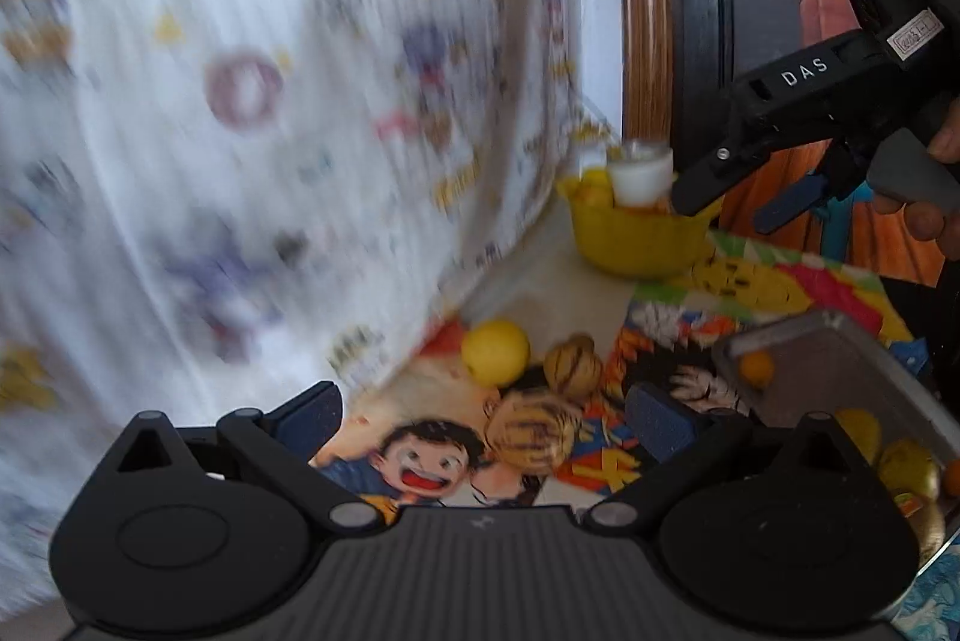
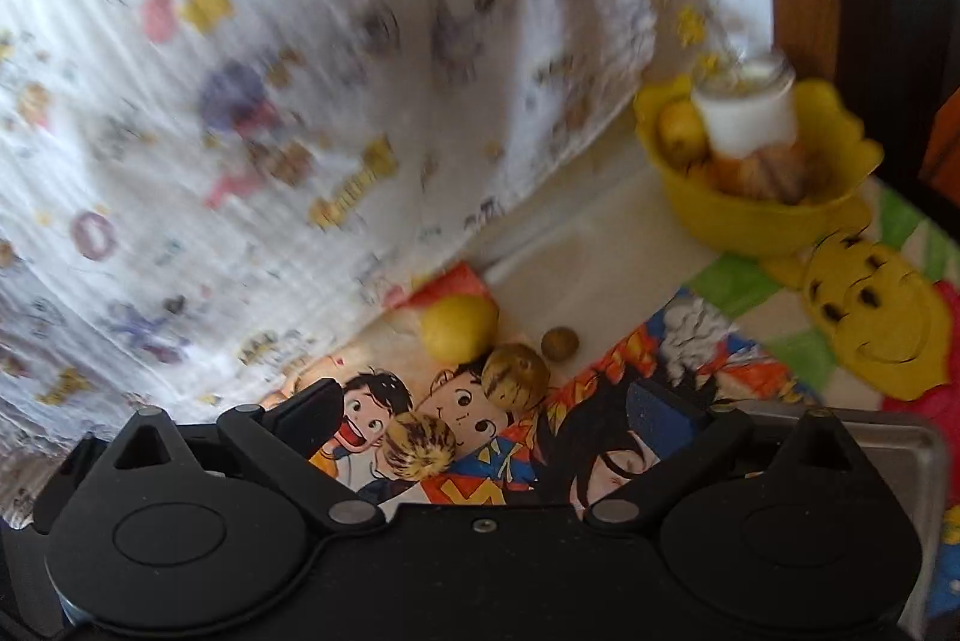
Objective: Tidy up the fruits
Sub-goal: 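Move the left tool to a striped pepino while the right tool approaches a small brown fruit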
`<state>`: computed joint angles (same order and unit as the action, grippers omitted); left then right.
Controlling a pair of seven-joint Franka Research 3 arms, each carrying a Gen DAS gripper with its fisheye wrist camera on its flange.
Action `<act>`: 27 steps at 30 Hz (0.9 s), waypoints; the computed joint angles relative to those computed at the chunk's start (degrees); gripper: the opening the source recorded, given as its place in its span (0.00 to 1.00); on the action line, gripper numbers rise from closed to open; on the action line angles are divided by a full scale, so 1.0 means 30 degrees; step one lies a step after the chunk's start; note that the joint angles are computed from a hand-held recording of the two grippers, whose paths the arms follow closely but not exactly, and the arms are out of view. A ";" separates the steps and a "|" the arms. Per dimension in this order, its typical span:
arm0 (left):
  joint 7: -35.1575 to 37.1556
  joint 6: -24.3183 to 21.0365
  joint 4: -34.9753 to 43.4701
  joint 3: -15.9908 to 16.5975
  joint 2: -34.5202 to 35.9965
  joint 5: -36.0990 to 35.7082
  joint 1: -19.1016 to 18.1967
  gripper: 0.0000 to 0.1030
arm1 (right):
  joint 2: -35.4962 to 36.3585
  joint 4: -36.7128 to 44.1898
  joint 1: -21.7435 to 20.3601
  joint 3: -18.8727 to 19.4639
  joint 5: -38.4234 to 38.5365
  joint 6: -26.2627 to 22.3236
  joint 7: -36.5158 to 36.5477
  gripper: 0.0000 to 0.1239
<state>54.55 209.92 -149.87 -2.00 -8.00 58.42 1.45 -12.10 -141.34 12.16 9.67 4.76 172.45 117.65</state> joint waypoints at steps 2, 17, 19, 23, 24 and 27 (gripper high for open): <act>0.0133 -0.0339 0.0411 -0.0273 0.0915 -0.0519 -0.0138 1.00 | 0.1102 0.0408 0.0999 -0.0946 0.1441 0.0335 -0.1460 0.79; -0.0498 -0.1796 0.3379 -0.2098 0.5271 -0.1211 0.0187 1.00 | 0.6428 0.4280 0.0949 -0.1112 1.0836 0.0326 -0.9544 0.72; -0.0676 -0.1952 0.3672 -0.2292 0.5557 -0.1066 0.0329 1.00 | 0.6835 0.4643 0.0768 -0.1048 1.1132 0.0202 -0.9750 0.71; -0.0616 -0.2178 0.4085 -0.2523 0.6045 -0.1293 0.0404 1.00 | 0.7734 0.5341 0.0748 -0.1225 1.0670 0.0201 -0.9091 0.67; -0.0433 -0.2215 0.4122 -0.2548 0.6135 -0.1542 0.0355 1.00 | 0.7952 0.5508 0.0785 -0.1311 1.0438 0.0204 -0.8787 0.66; 0.0274 -0.2216 0.4143 -0.2577 0.6347 -0.2327 0.0172 1.00 | 0.8625 0.6011 0.0983 -0.1671 0.9479 0.0185 -0.7632 0.59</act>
<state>55.37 203.28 -137.44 -9.73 11.04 51.44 1.96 13.77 -123.30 15.11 4.65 33.20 173.00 94.75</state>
